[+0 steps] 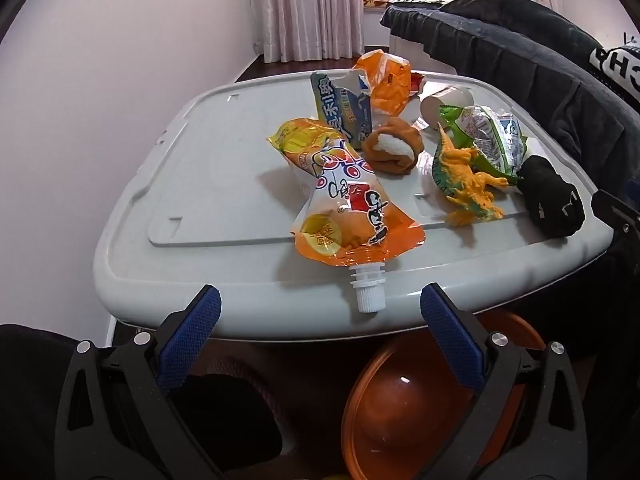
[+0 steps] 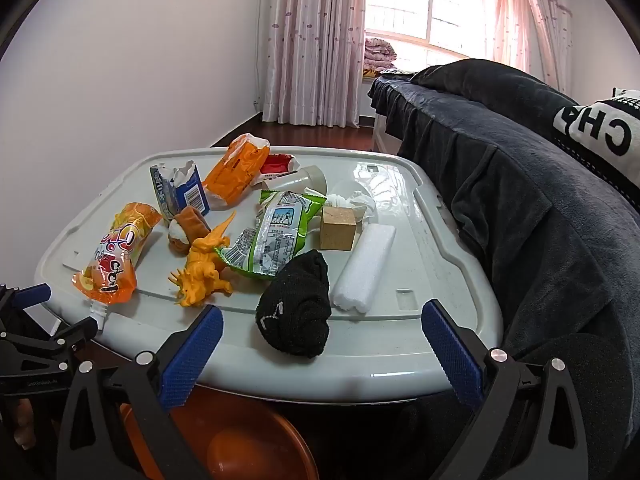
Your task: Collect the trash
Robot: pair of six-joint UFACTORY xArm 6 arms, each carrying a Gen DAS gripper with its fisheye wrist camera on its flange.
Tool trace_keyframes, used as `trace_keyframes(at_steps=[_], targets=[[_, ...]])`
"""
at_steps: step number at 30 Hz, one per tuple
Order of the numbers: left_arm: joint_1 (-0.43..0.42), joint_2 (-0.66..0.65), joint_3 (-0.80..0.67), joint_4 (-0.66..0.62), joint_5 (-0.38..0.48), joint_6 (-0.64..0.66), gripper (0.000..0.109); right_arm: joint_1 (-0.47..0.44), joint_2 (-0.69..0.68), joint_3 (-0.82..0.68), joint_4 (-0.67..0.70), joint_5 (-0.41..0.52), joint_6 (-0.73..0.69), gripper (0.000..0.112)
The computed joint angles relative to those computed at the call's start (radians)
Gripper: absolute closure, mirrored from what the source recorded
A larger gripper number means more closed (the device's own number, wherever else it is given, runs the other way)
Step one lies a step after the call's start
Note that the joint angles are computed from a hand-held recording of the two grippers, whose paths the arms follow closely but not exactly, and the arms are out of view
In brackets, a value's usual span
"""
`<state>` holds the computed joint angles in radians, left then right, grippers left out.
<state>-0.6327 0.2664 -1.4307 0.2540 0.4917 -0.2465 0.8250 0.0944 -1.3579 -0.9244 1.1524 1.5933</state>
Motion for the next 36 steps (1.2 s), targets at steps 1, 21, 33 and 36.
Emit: trace_keyframes(at_steps=[1, 21, 33, 36], targets=[[0.002, 0.000, -0.001, -0.033, 0.003, 0.017, 0.011, 0.000, 0.000, 0.000, -0.001, 0.000, 0.000, 0.014], [0.021, -0.001, -0.012, -0.082, 0.018, 0.047, 0.011, -0.001, 0.003, 0.000, -0.001, 0.000, -0.002, 0.014], [0.023, 0.001, -0.010, -0.134, -0.010, 0.041, 0.011, -0.012, 0.025, -0.023, 0.010, -0.003, -0.021, 0.014], [0.021, 0.006, -0.014, -0.139, -0.008, 0.043, 0.011, -0.011, 0.021, -0.014, 0.015, -0.004, -0.017, 0.014]])
